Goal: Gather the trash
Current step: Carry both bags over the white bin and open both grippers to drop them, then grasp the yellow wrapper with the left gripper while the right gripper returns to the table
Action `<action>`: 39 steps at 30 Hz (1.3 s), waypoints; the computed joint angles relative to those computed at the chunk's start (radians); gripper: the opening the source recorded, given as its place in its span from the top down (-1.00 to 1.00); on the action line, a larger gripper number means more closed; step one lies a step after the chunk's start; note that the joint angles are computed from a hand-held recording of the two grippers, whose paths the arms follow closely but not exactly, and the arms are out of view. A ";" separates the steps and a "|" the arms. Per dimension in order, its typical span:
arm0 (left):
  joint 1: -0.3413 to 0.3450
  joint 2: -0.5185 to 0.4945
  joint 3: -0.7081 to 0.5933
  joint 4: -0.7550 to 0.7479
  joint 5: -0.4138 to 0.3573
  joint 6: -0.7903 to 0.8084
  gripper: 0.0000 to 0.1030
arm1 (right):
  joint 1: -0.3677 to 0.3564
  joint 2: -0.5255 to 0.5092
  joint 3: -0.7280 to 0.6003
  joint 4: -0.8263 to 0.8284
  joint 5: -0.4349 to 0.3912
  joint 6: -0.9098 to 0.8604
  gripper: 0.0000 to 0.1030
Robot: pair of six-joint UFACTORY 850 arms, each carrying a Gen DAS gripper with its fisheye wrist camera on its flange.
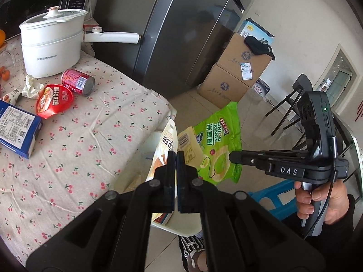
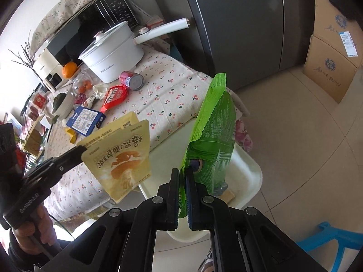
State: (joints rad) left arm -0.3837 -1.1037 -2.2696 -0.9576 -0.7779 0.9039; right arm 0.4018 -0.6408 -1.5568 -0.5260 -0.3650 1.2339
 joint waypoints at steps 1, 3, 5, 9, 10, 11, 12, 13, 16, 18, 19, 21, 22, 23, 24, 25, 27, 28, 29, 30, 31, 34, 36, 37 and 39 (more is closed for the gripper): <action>-0.003 -0.011 -0.013 0.006 -0.005 -0.011 0.98 | -0.004 0.005 0.009 0.005 0.010 0.002 0.88; -0.008 -0.037 -0.046 0.014 -0.023 -0.034 0.98 | -0.011 0.005 0.013 0.035 0.021 -0.016 0.88; -0.012 -0.083 -0.115 0.048 -0.061 -0.071 0.98 | -0.015 0.002 0.011 0.058 0.021 -0.034 0.88; -0.025 -0.118 -0.167 0.158 -0.047 -0.141 0.83 | -0.016 -0.007 -0.002 0.059 0.012 -0.034 0.88; -0.027 -0.123 -0.178 0.189 -0.046 -0.163 0.70 | -0.016 -0.008 -0.003 0.062 0.012 -0.034 0.88; -0.027 -0.122 -0.177 0.207 -0.041 -0.174 0.41 | -0.017 -0.008 -0.002 0.065 0.012 -0.034 0.88; -0.027 -0.114 -0.166 0.224 -0.029 -0.183 0.19 | -0.018 -0.008 -0.002 0.067 0.011 -0.035 0.88; -0.026 -0.098 -0.141 0.236 -0.009 -0.181 0.12 | -0.018 -0.010 -0.003 0.072 0.008 -0.038 0.88; -0.024 -0.061 -0.090 0.300 0.041 -0.192 -0.11 | -0.021 -0.013 -0.003 0.094 0.006 -0.055 0.88; -0.020 -0.031 -0.044 0.344 0.085 -0.205 -0.31 | -0.022 -0.017 -0.006 0.108 0.005 -0.070 0.88; -0.017 -0.020 -0.025 0.360 0.102 -0.211 -0.36 | -0.023 -0.020 -0.010 0.119 0.003 -0.080 0.88; -0.010 -0.002 0.003 0.394 0.128 -0.228 -0.48 | -0.024 -0.027 -0.017 0.149 0.001 -0.109 0.88; -0.005 0.010 0.022 0.404 0.141 -0.232 -0.49 | -0.025 -0.032 -0.022 0.167 0.000 -0.125 0.88; -0.002 0.020 0.037 0.419 0.152 -0.240 -0.52 | -0.025 -0.037 -0.028 0.183 -0.003 -0.138 0.88; 0.000 0.031 0.054 0.438 0.166 -0.253 -0.57 | -0.026 -0.042 -0.034 0.200 -0.008 -0.151 0.88; 0.002 0.039 0.070 0.456 0.180 -0.265 -0.58 | -0.025 -0.047 -0.038 0.209 -0.013 -0.159 0.87; 0.009 0.056 0.098 0.479 0.202 -0.281 -0.60 | -0.025 -0.059 -0.055 0.229 -0.030 -0.180 0.80; 0.012 0.063 0.109 0.491 0.210 -0.291 -0.60 | -0.023 -0.062 -0.060 0.223 -0.039 -0.171 0.79; 0.014 0.069 0.120 0.505 0.217 -0.303 -0.61 | -0.022 -0.067 -0.067 0.217 -0.049 -0.159 0.78; 0.017 0.077 0.133 0.514 0.226 -0.310 -0.62 | -0.021 -0.072 -0.075 0.215 -0.055 -0.154 0.69; 0.020 0.083 0.144 0.521 0.232 -0.316 -0.63 | -0.019 -0.076 -0.084 0.206 -0.064 -0.148 0.64; 0.027 0.099 0.170 0.538 0.251 -0.333 -0.66 | -0.008 -0.084 -0.105 0.136 -0.093 -0.086 0.08; 0.030 0.109 0.186 0.545 0.264 -0.340 -0.71 | -0.002 -0.082 -0.107 0.102 -0.087 -0.051 -0.23; 0.032 0.113 0.192 0.549 0.269 -0.343 -0.72 | 0.000 -0.083 -0.111 0.097 -0.085 -0.049 -0.25; 0.037 0.120 0.203 0.555 0.278 -0.350 -0.77 | 0.005 -0.091 -0.128 0.084 -0.097 -0.043 -0.35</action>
State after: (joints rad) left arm -0.3471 -0.9841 -2.0668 -0.4024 -0.4996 0.5544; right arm 0.4066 -0.7321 -1.6845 -0.4425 -0.4624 1.1908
